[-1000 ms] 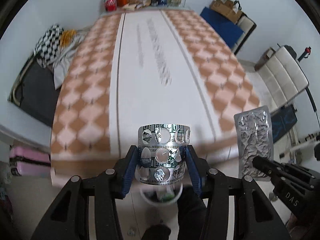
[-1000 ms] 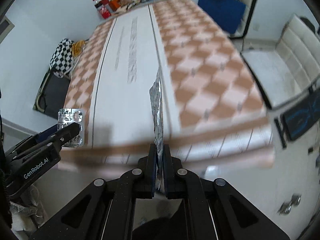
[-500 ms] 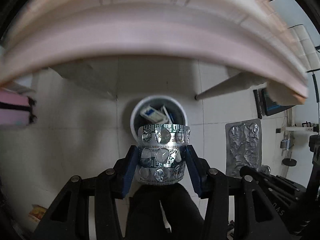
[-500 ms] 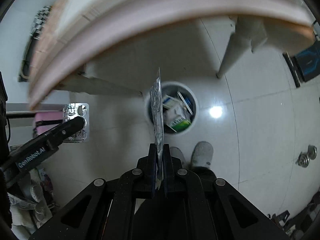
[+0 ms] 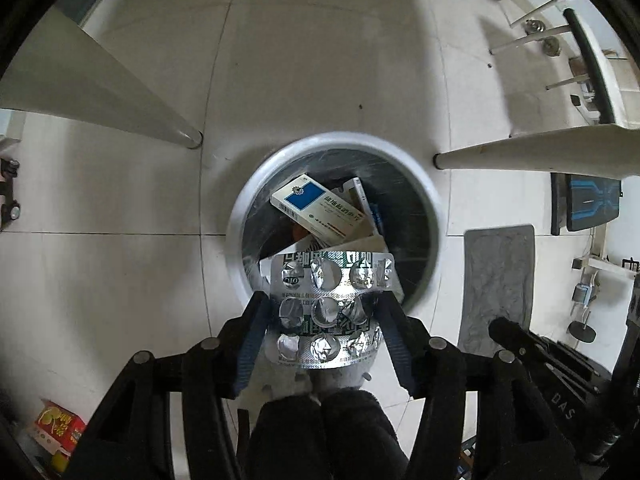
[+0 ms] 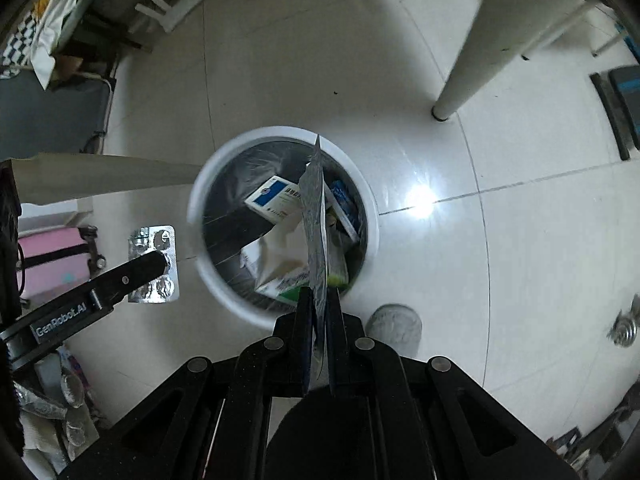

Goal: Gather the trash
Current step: 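Carry both blister packs over the trash bin and open both tools to drop them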

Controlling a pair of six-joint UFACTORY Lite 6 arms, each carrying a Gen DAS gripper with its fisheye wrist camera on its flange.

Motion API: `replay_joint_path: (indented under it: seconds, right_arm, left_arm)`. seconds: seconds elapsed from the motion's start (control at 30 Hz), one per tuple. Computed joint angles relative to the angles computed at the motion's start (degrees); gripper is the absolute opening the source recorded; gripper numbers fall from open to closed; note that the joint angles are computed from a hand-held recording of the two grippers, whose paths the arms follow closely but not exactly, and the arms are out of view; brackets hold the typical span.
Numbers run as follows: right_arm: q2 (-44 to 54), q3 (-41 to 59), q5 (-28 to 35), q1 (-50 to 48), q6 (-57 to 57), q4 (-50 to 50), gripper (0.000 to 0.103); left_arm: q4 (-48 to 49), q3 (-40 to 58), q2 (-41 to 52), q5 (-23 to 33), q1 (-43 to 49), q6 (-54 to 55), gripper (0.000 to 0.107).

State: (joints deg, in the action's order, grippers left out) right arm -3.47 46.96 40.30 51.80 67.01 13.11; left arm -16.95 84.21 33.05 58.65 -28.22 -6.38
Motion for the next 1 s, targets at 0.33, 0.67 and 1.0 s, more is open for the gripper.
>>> replay_joint_path:
  seconds: [0.33, 0.67, 1.0]
  right_arm:
    - [16.3, 4.2, -8.2, -5.0, -17.2, 6.6, 0.021]
    - [4.1, 10.1, 9.0, -0.2, -1.1, -6.2, 0.100]
    - [0.8, 41.3, 43.7, 9.3, 11.7, -12.8, 0.101]
  left_arm:
    - [0.4, -2.9, 0.3, -1.7, 2.0, -0.1, 0.080]
    - [10.2, -2.6, -14.3, 8.2, 0.3, -7.2, 0.098]
    - [14.1, 22.6, -21.0, 34.9, -4.5, -13.5, 0.103]
